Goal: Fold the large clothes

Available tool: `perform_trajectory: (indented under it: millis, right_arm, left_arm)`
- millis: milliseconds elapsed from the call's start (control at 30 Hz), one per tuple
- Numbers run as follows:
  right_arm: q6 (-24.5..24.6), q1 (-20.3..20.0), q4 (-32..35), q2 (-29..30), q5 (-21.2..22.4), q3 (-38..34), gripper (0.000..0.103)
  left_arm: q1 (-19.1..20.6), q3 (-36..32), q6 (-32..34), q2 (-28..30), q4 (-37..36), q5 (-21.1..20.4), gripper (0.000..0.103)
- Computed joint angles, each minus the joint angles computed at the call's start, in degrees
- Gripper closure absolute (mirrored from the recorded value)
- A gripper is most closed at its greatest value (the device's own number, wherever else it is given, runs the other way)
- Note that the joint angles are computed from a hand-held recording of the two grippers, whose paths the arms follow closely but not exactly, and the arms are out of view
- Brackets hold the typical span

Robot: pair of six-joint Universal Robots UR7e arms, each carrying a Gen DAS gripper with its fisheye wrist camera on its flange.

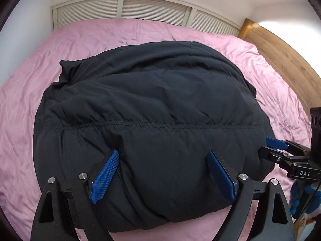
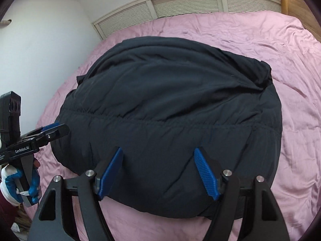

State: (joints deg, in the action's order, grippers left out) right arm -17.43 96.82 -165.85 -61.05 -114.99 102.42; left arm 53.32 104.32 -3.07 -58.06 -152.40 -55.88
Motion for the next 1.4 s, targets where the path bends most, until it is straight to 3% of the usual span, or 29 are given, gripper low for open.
perform_trajectory:
  millis: [200,433,667,833,967,1267,1400]
  right_arm:
    - [-3.1,-0.7,-2.2,5.5,-0.6,-6.1,0.03]
    - [-4.7,-1.8,0.8,12.5,-1.6,-18.2,0.03]
    - [-3.8,-3.4,5.6,17.6,-1.6,-27.9,0.03]
    - [-2.7,-4.5,10.3,20.4,-1.0,-34.9,0.03]
    - [1.4,-6.0,16.6,22.4,-0.4,-40.1,0.03]
    - [2.6,-6.2,22.4,26.3,-4.1,-45.7,0.025]
    - [3.6,-5.7,23.2,24.7,-2.4,-46.1,0.025]
  left_arm:
    - [1.2,-6.2,4.0,6.4,-1.6,2.1,0.012]
    - [3.0,-20.2,7.3,15.5,3.2,4.5,0.009]
    - [4.8,-34.2,7.9,23.8,10.4,6.6,0.009]
    - [5.5,-43.3,7.1,28.6,17.8,8.2,0.002]
    - [7.4,-51.5,1.6,32.6,26.4,5.7,0.001]
    - [7.5,-53.7,0.0,34.9,30.4,8.3,0.001]
    - [6.7,-55.1,-0.1,33.7,32.5,6.9,0.001]
